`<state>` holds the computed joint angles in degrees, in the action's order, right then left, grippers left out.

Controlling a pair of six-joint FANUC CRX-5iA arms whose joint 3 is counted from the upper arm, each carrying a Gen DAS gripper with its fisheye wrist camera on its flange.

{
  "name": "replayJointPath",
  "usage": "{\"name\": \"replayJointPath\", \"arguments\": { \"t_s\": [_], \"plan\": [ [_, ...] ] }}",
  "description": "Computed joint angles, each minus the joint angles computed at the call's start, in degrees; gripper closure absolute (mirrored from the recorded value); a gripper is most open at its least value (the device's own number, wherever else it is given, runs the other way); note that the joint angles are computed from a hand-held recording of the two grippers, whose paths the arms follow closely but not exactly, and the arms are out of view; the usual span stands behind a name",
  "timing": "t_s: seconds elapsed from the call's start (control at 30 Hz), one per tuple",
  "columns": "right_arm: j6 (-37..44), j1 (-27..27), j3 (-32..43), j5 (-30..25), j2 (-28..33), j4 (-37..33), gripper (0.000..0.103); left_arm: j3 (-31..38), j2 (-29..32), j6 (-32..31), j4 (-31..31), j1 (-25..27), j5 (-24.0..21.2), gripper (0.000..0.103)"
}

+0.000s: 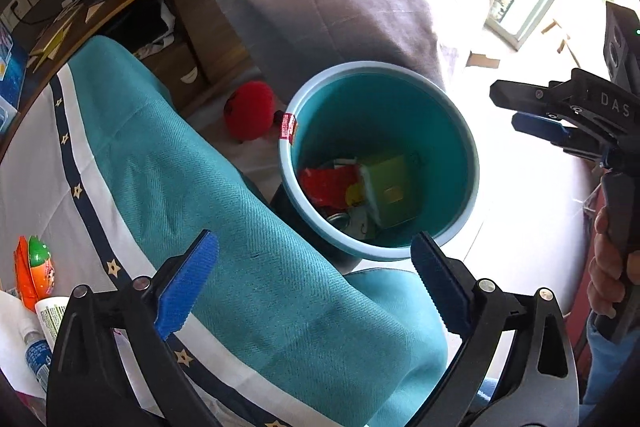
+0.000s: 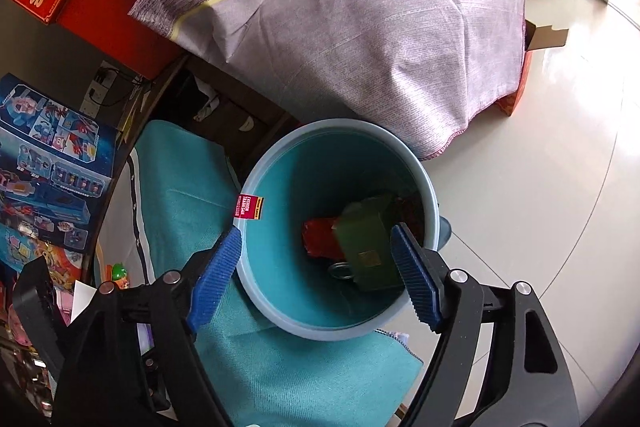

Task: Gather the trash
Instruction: 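Return both tools to the table toward the water bottle and pill bottle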

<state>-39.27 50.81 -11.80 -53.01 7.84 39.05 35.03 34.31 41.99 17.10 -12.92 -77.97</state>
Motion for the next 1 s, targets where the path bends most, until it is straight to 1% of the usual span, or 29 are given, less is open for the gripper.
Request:
{"name": "replayJointPath", "arguments": {
  "t_s": [0.07, 0.23, 0.47, 0.67, 0.8, 1.0],
  "plan": [
    [0.36, 0.22, 0.74, -0.78, 0.33, -0.65, 0.027, -0.58, -0.35, -0.07, 0.28, 0.4, 0.11, 0.006],
    [2.61, 0.38, 3.16, -1.81, 1.64, -3.01, 0.027, -1.45, -0.7, 0.24, 1.0, 1.57, -0.22, 0.006],
    [7.39, 0.59, 8.34, -1.78, 4.96, -5.97, 0.027, -4.49, -2.78, -0.45, 2.63, 4.42, 0.71, 0.006],
    [13.05, 0.84, 15.12, -1.88, 9.31, -8.8, 0.027, -6.75, -4.64, -0.46, 3.78, 7.99, 1.59, 0.006],
    [17.35, 1.18, 20.65, -2.77, 12.75, -10.52, 0.027, -8.31, -6.18, -0.69, 4.11, 10.8, 2.96, 0.006],
    [22.84, 1.36, 29.53, -4.89, 18.13, -13.57, 0.027, -7.29, -6.1, 1.18, 4.13, 15.48, 3.37, 0.006]
  ]
}}
